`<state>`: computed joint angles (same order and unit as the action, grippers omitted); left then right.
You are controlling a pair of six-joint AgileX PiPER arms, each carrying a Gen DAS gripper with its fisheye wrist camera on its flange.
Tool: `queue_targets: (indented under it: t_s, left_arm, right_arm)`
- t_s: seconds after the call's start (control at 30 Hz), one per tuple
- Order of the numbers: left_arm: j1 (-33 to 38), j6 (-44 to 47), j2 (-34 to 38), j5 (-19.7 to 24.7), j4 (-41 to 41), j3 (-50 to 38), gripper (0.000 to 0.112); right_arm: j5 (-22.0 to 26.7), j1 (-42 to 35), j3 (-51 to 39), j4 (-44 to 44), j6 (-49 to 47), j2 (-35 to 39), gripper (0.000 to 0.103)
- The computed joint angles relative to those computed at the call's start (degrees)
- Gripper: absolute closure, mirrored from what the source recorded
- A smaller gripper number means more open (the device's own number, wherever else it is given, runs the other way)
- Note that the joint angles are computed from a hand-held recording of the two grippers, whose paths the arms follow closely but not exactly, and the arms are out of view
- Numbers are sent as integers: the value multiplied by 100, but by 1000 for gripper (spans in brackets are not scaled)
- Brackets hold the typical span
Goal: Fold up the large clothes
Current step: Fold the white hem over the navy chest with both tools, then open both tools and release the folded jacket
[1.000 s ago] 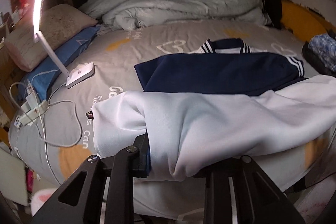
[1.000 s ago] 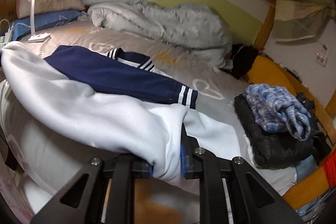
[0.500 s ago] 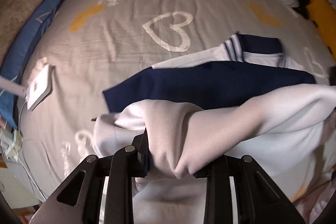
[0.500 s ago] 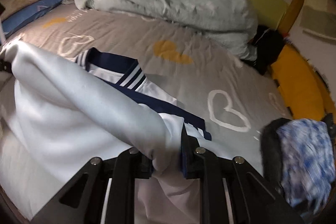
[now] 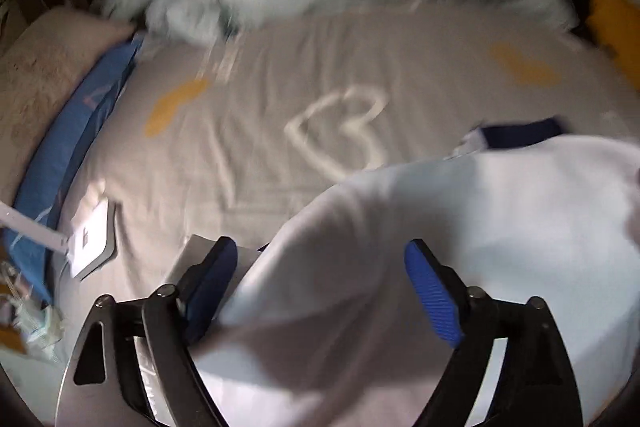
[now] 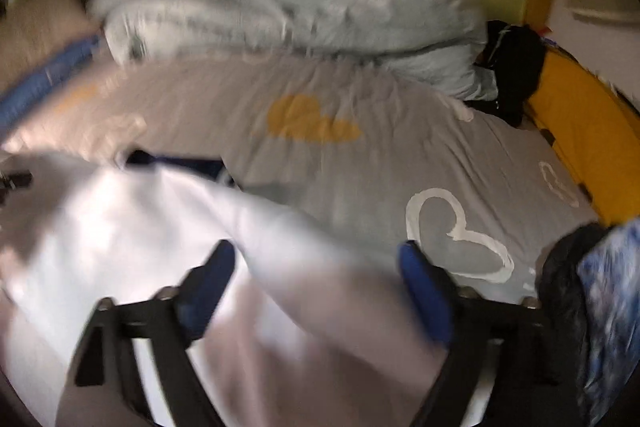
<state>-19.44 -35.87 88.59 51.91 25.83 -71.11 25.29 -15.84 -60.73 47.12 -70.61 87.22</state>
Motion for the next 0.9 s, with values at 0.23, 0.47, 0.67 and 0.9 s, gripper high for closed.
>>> queue_targets:
  t_s: [0.23, 0.47, 0.67, 0.9]
  left_arm:
    - [-1113, -1908, -2158, -388, 1392, 1609, 14]
    - [-2994, -4031, -3115, 682, 2442, 2589, 12]
    - [-3301, -4565, -3333, 472, 2321, 3044, 12]
    - [-3220, -4723, -3230, 478, 2441, 3161, 12]
  right_arm:
    - [1991, -1885, 363, 1764, -1128, -790, 0]
    - [3074, -3204, 922, 1984, -1757, -1155, 0]
    - [2898, -3347, 974, 1502, -1721, -947, 0]
    - [2681, -3086, 497, 725, -1077, -313, 21]
